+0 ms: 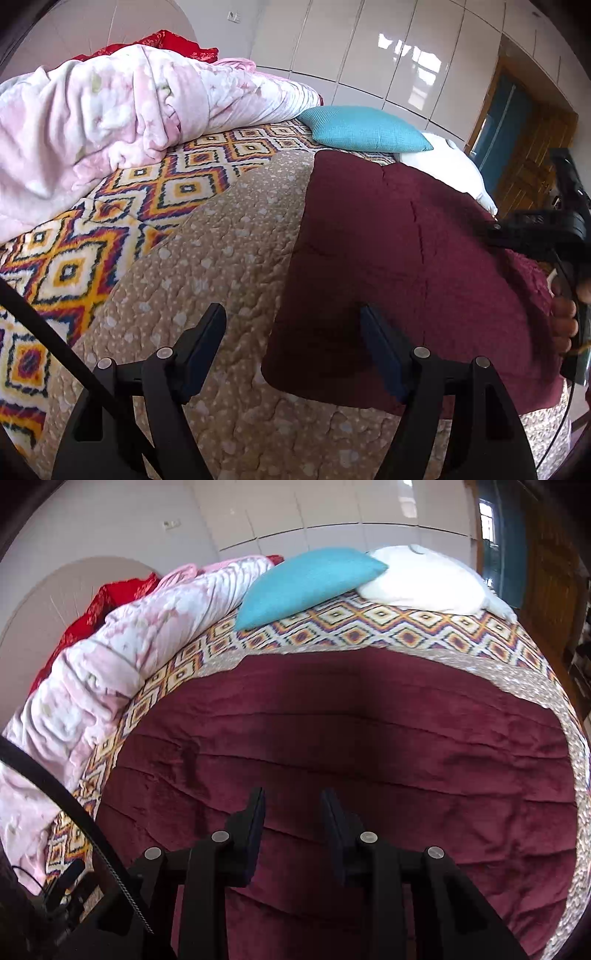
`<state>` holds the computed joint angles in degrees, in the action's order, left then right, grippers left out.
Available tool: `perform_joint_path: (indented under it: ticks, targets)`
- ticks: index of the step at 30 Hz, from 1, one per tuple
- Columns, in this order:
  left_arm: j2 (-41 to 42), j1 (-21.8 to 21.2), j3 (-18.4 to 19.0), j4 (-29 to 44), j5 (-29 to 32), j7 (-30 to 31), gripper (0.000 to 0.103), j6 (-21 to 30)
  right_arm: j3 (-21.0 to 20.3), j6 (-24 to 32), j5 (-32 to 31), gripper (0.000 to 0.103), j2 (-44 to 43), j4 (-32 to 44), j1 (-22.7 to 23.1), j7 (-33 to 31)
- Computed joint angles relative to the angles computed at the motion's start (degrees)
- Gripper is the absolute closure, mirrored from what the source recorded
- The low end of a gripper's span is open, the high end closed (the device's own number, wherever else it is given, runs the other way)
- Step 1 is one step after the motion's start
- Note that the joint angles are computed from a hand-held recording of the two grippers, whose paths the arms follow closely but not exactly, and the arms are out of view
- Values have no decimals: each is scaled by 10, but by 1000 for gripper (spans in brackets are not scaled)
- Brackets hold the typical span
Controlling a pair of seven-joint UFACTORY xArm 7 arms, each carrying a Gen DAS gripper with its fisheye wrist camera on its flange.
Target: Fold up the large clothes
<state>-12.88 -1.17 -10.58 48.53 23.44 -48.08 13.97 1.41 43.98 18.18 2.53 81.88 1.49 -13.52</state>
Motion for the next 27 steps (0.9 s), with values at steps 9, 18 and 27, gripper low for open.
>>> perform_joint_path:
  ticks: [9, 18, 27]
  targets:
    - [-11, -27, 50, -56, -61, 77, 25, -67, -29, -88, -311, 51, 189, 127, 105, 238]
    - [-42, -12, 38, -79, -113, 115, 25, -65, -34, -47, -423, 55, 173, 159, 147, 310]
    - [-53, 8, 21, -85, -140, 140, 25, -63, 0, -45, -439, 48, 162, 98, 178, 307]
